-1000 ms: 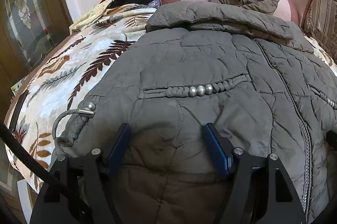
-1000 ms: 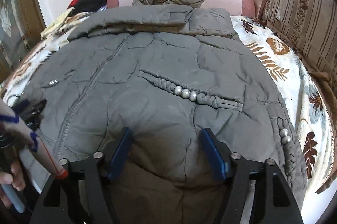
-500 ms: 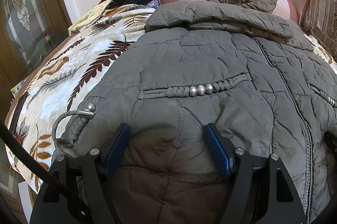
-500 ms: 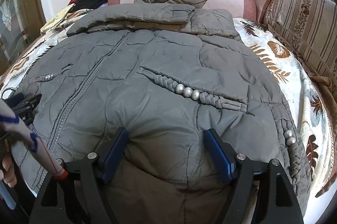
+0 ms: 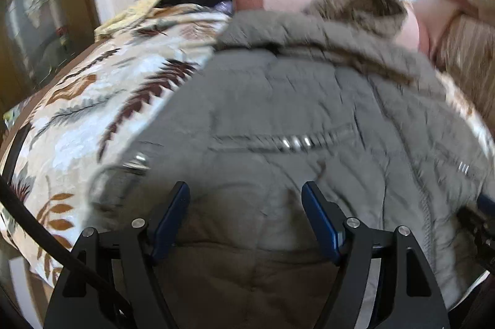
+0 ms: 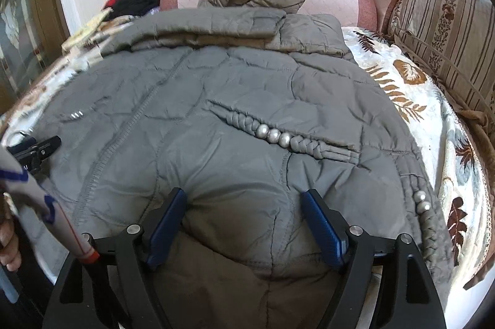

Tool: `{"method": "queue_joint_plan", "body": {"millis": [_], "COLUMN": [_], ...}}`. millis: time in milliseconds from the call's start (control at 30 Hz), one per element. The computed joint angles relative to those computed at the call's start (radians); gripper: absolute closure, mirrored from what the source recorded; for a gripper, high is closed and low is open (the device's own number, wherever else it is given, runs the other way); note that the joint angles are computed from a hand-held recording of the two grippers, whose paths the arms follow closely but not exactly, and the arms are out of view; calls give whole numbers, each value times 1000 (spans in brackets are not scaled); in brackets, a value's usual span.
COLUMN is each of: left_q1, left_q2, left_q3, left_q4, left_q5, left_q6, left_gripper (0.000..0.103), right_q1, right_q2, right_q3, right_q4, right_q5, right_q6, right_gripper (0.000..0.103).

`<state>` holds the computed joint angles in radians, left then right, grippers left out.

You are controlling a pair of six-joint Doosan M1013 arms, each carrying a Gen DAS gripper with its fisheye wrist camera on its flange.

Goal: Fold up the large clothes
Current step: 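Grasp the hem with the left tool while the right tool grasps it too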

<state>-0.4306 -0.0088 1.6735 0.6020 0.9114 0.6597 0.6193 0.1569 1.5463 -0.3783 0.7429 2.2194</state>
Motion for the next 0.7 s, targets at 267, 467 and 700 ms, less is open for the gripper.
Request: {"method": "queue_joint_plan", "body": {"millis": [267,467,700], "left_q1": [108,197,238], "left_q2": [-94,-109,-115], "left_q3": [61,88,111], "left_q4": [31,-159,-465], "left_q5": [-16,-47,-131], "left_q6": [-174,-105,153], "left_gripper": [29,29,40], "right_q1": [-32,-154,-216], "right_q2": [-108,-169,-186], "right_q3": [81,157,217], "right_q4": [-209,42,479], "right_q5": [-44,-57,-133], "right_q6": [312,368,114], "right_gripper": [21,21,20]}}
